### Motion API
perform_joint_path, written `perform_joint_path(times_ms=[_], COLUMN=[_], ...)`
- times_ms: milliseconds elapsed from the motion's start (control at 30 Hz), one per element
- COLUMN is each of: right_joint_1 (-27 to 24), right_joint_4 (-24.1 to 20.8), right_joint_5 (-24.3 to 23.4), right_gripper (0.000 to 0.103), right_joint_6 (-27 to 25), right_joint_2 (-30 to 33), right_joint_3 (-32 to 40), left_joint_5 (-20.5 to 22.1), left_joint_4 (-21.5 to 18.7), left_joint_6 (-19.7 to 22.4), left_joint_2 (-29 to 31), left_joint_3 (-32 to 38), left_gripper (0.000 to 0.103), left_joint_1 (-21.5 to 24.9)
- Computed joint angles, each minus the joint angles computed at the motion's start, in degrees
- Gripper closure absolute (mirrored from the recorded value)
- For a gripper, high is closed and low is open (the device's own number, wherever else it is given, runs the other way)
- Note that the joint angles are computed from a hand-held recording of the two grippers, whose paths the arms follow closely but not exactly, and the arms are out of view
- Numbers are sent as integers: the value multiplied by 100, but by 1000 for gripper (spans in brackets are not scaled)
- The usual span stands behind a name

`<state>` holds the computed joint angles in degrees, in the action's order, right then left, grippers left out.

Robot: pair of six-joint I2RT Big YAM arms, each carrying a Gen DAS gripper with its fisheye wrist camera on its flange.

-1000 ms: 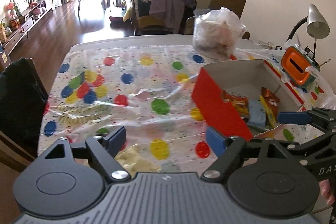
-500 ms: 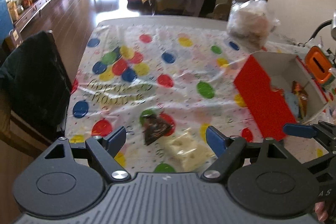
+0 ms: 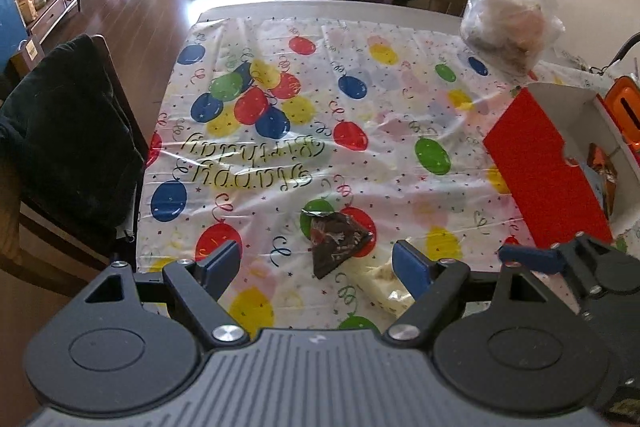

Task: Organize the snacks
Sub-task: 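Grasp the brown foil chocolate with the left gripper while the right gripper grasps the cream bag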

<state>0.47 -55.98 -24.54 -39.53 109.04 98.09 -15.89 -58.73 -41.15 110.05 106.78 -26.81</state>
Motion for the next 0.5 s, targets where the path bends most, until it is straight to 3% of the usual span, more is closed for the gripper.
perform_joint_path(times_ms=[100,500], right_joint_1=[104,343], right_joint_4=[-418,-909], right_joint_5=[163,506], right_gripper=[11,43], right_joint_6=[-60,-581], right_joint_2=[273,711], right_joint_3=[305,720], left_joint_5=[128,746], left_joint_4=[-117,-622], left_joint_6=[63,436], left_joint_2=[131,887], left_joint_3=[141,986], left_gripper=[20,20], left_joint_1=[66,264])
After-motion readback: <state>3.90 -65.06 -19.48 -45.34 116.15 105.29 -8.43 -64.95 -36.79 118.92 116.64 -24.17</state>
